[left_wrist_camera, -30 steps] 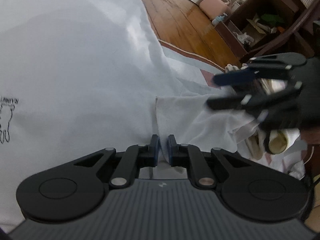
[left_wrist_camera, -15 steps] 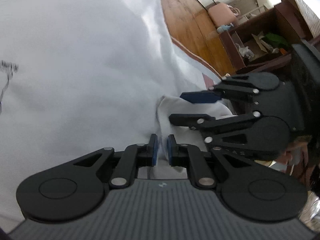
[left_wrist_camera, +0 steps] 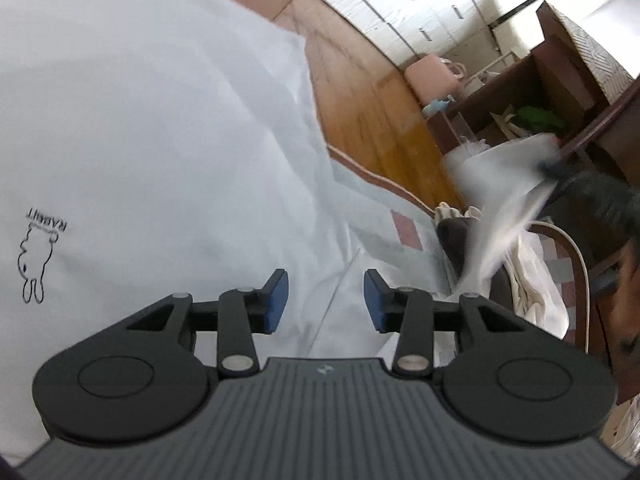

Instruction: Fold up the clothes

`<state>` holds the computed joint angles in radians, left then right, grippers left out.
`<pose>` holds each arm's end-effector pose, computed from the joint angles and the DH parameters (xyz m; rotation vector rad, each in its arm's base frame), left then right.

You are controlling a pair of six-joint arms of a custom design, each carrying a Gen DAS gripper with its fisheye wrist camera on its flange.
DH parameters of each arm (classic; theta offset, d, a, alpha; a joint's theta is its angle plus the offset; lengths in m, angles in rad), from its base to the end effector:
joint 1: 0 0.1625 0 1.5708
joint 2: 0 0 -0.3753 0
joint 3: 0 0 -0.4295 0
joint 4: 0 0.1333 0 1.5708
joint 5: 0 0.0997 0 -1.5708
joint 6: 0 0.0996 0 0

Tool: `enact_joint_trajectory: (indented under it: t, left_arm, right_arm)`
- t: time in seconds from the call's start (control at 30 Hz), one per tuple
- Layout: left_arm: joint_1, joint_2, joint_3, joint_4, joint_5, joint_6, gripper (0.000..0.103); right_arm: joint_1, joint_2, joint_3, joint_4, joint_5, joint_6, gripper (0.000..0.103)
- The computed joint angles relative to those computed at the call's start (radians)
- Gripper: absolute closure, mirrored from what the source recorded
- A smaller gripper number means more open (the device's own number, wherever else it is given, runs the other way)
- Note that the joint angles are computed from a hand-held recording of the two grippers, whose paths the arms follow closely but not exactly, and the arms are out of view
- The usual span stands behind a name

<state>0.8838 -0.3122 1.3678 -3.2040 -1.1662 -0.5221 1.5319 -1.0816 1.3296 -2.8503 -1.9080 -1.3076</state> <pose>-0.3120 -0.6524 -0.1182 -0.0638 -2.9546 1.0650 0.0721 -0.7279 0.4256 1.1082 -1.8566 0.7255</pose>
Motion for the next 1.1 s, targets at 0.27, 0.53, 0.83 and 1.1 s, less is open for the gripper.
enact_joint_trajectory:
  t: [0.27,0.53,0.83,1.1]
  left_arm:
    - [-0.023,0.005,-0.022,0.09,0.042,0.081,0.061]
    - [-0.04,0.019,-0.052,0.142,0.021,0.146,0.055]
    - [-0.039,0.172,-0.347,0.377,-0.112,0.315,0.044]
    - [-0.03,0.228,-0.402,0.401,-0.161,0.39,0.078]
  right_arm:
    - [-0.02,0.05,-0.259,-0.312,-0.082,0.191,0.098]
    - [-0.14,0.074,-0.253,-0.374,-0.061,0.188,0.098]
    - [-0.208,0.147,-0.332,-0.273,-0.237,0.194,0.097]
    - [-0.152,0.1,-0.328,-0.158,-0.338,0.41,0.053]
